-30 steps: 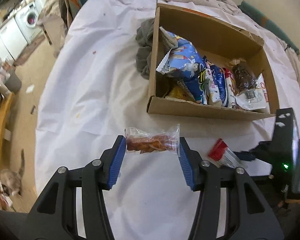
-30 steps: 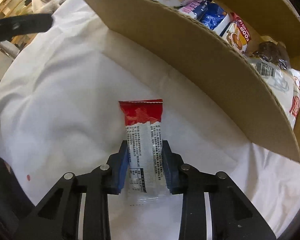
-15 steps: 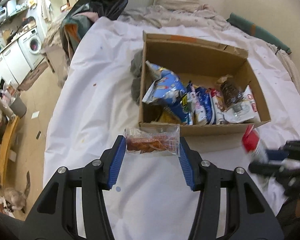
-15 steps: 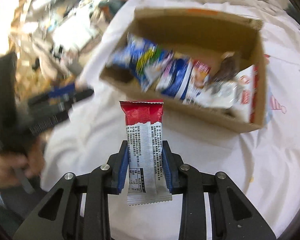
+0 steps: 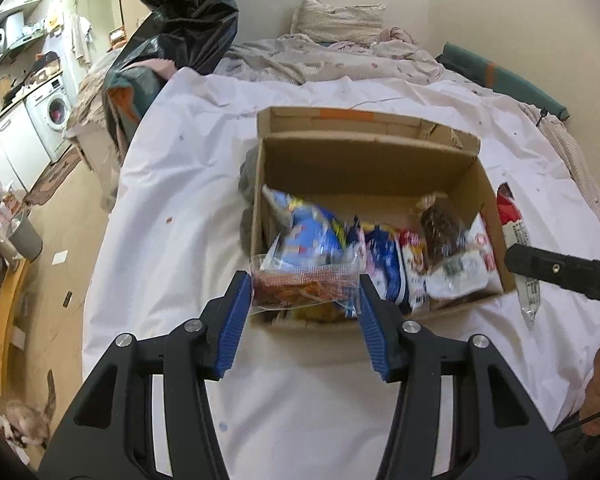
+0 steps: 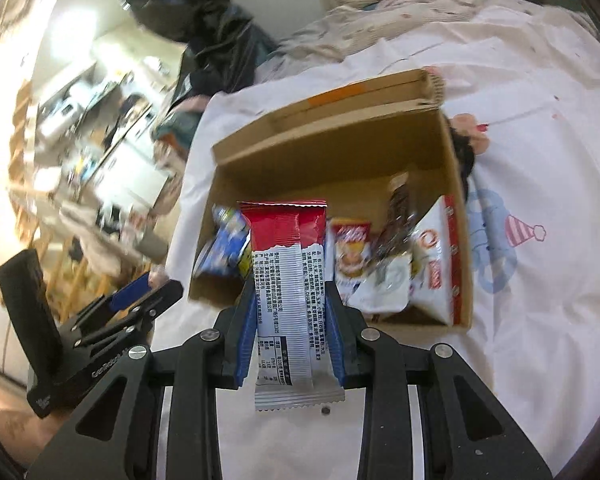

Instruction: Organize snacks

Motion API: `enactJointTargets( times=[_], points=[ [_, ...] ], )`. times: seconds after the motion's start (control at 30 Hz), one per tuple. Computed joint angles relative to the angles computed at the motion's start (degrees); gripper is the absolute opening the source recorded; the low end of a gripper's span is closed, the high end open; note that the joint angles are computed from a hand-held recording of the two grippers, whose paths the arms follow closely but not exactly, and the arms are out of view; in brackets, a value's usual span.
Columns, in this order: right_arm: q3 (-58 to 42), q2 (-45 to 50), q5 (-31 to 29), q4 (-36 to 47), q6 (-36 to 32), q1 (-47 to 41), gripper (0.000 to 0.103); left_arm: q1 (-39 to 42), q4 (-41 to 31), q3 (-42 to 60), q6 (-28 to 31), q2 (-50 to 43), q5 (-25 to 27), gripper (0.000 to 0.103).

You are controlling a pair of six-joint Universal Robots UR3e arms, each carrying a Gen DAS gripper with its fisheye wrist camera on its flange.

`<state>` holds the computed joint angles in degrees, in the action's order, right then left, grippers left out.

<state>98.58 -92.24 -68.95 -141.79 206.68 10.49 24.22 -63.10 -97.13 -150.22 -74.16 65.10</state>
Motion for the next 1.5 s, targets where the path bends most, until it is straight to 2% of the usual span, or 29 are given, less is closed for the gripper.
enactJointTargets(
  times=[0.07,0.3,0.5,0.8,0.97,1.03,1.1,1.23,1.3,1.4,1.5],
  points=[
    [0.7,0.6,2.0,-0.8,2.1,-1.9,0.033,-2.0,0.7,3.3,-1.8,-3.5,0.3,0.049],
    [1.0,3.3,2.1,-1.4,5.5,-4.0,0.033,-8.1,5.8,8.6,-4.8,-12.3,0.8,0.049],
    [0.3,5.9,0.0,-3.3,6.7,-2.9,0.034,-11.0,3.4,11.7,-5.1,-17.4,0.9,0.049],
    [0.2,7.4,-1.7,-6.3,8.7,-2.8,0.034,-12.0,1.5,14.6,-7.7,-20.0,1.5,0.051],
    [1.1,7.3,-0.6,-8.3,9.3,-3.2,0.036,-12.1,2.3,14.1,-7.9,-19.4,1.9,0.052],
    [0.9,7.5,0.2,-8.4,9.0,-3.3,0.043,-12.2,2.8,13.8,-7.6,-18.9,2.3,0.055],
    [1.1,7.3,0.5,-9.7,9.1,-3.2,0.063,-12.1,4.1,13.1,-7.8,-18.0,2.5,0.066],
    [-0.2,6.4,-0.8,-9.6,8.1,-2.2,0.076,-9.9,3.2,12.4,-7.7,-15.9,-0.8,0.083],
    [-1.4,5.5,-2.9,-8.0,7.4,-1.0,0.088,-8.7,2.6,11.6,-7.8,-14.4,-1.7,0.085],
    [-2.3,3.3,-8.2,-5.6,7.2,1.4,0.092,-6.5,1.9,10.4,-8.3,-11.9,-1.9,0.085],
    [-5.1,1.9,-16.7,-1.9,6.4,5.8,0.099,-3.0,-0.3,9.1,-7.3,-8.5,-4.5,0.085]
  ],
)
